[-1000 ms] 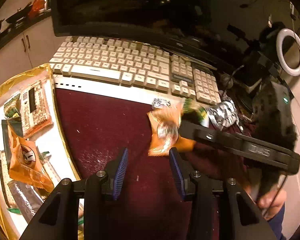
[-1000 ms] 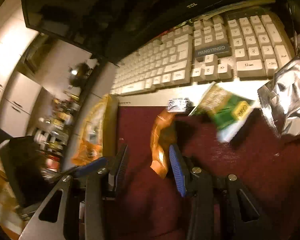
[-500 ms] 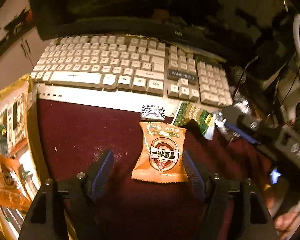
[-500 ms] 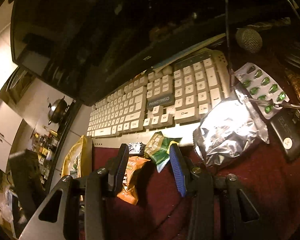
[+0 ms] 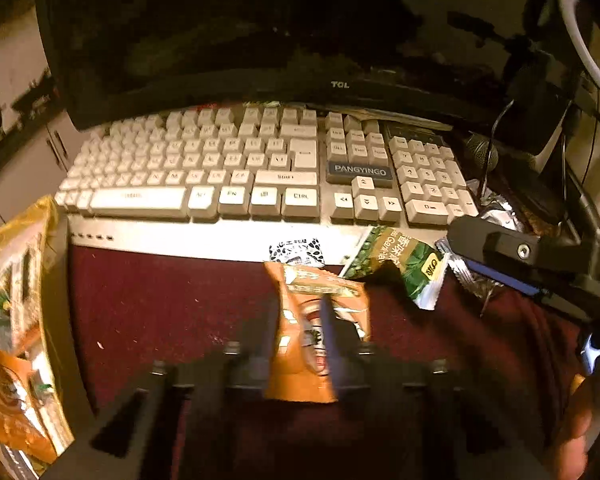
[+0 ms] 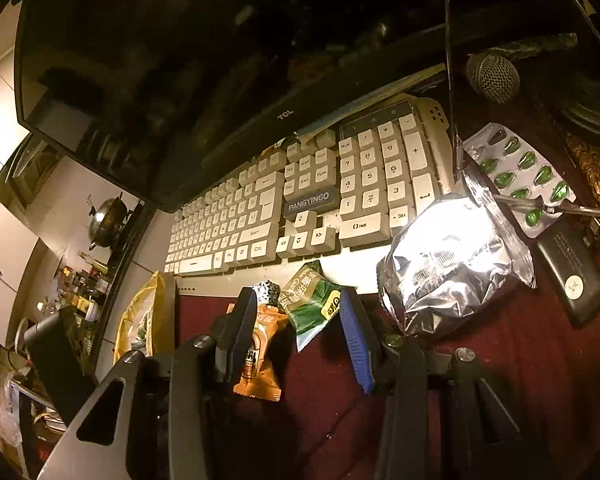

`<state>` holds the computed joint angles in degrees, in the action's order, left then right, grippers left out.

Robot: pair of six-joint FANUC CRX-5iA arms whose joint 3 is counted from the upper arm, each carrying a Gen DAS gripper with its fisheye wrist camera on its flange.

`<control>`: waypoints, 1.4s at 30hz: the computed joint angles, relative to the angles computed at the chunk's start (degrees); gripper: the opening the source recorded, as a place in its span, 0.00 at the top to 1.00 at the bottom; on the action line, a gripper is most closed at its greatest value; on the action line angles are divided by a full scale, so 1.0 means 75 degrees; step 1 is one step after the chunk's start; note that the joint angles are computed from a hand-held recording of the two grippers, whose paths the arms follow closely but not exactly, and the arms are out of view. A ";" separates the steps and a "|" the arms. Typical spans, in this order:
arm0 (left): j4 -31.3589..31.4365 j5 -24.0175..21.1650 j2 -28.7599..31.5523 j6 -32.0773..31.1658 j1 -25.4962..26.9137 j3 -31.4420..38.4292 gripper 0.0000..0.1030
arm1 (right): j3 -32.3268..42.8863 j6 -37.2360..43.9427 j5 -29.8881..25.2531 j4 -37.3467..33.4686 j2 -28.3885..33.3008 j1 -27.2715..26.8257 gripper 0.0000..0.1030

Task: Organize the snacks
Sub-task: 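Grasp the orange round-logo pack with the left gripper while the right grasps the green pea bag, then lift the orange pack and green pea bag and carry them over the tray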

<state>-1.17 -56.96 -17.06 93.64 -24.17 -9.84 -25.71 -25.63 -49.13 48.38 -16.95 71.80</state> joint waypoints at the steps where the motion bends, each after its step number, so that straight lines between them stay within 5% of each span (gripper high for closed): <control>1: 0.0103 0.0093 -0.0061 -0.0078 0.0054 -0.0091 0.86 | 0.0067 0.0079 -0.0106 -0.0029 0.0048 0.0024 0.58; 6: 0.1148 0.0407 -0.0321 -0.0648 0.0691 -0.0592 0.90 | 0.0587 0.0530 -0.0579 -0.0225 0.0381 0.0093 0.53; 13: 0.2026 0.0709 -0.0673 -0.0939 0.1259 -0.0981 0.90 | 0.2184 0.2944 -0.1546 -0.1280 0.1464 -0.0218 0.44; 28: 0.1632 0.1014 -0.0962 -0.0010 0.1604 -0.1078 0.90 | 0.2962 0.5084 -0.2422 -0.1918 0.2495 -0.0299 0.41; 31: 0.1517 0.0986 -0.0916 0.0066 0.1557 -0.1028 0.90 | 0.2850 0.5169 -0.2274 -0.1812 0.2468 -0.0273 0.41; 34: 0.1399 0.0963 -0.0880 0.0147 0.1499 -0.0979 0.90 | 0.2757 0.5158 -0.2182 -0.1731 0.2438 -0.0230 0.56; 42: 0.1364 0.1007 -0.0874 0.0111 0.1423 -0.0992 0.90 | 0.2370 0.4184 -0.2070 -0.0992 0.2145 0.0007 0.58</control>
<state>9.06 -49.41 -23.62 94.47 -13.50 -17.28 -7.94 5.75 -64.65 40.95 -0.86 71.85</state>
